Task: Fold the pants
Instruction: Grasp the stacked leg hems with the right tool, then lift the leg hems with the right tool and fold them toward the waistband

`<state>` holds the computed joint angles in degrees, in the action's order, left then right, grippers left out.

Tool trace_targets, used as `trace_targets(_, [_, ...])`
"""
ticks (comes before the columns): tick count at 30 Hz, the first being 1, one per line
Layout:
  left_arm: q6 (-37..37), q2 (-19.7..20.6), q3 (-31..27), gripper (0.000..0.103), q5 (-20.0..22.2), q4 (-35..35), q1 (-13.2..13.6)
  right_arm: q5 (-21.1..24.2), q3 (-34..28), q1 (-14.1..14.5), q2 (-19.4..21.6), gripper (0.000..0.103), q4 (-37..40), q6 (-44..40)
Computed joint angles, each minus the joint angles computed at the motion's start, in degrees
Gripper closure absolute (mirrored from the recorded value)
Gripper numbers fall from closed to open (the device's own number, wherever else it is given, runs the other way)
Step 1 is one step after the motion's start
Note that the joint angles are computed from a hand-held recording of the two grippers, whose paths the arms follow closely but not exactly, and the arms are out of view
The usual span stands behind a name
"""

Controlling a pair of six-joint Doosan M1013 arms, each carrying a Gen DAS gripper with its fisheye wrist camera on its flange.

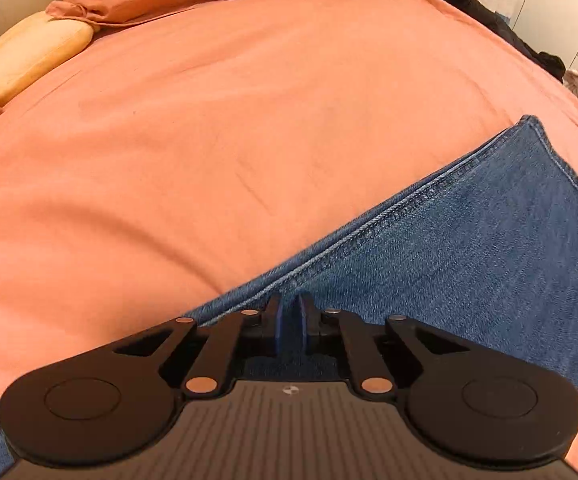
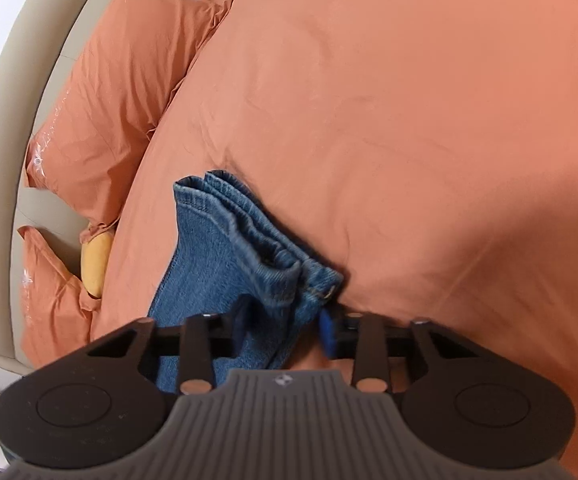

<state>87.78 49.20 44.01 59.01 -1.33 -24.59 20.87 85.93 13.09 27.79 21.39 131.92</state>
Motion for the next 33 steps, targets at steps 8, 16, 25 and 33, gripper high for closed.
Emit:
trace_targets(8, [0.93, -1.82, 1.28, 0.091, 0.05, 0.79, -0.44, 0.5, -1.17, 0.62, 0.27, 0.098, -4.9, 1.14])
trace_targets(16, [10.19, -8.98, 12.4, 0.091, -1.01, -7.12, -0.64, 7.69, -7.04, 2.26, -0.03, 0.099, -16.93, 3.46])
trace_targets(25, [8.83, -12.87, 21.05, 0.096, -5.32, -8.62, -2.69, 13.72, -13.95, 5.31, -0.01, 0.1, -25.68, 3.0])
trace_targets(33, [11.77, -18.05, 27.61, 0.092, -8.74, -14.78, -1.44, 19.92, -25.62, 10.74, 2.21, 0.1, -29.02, -6.5])
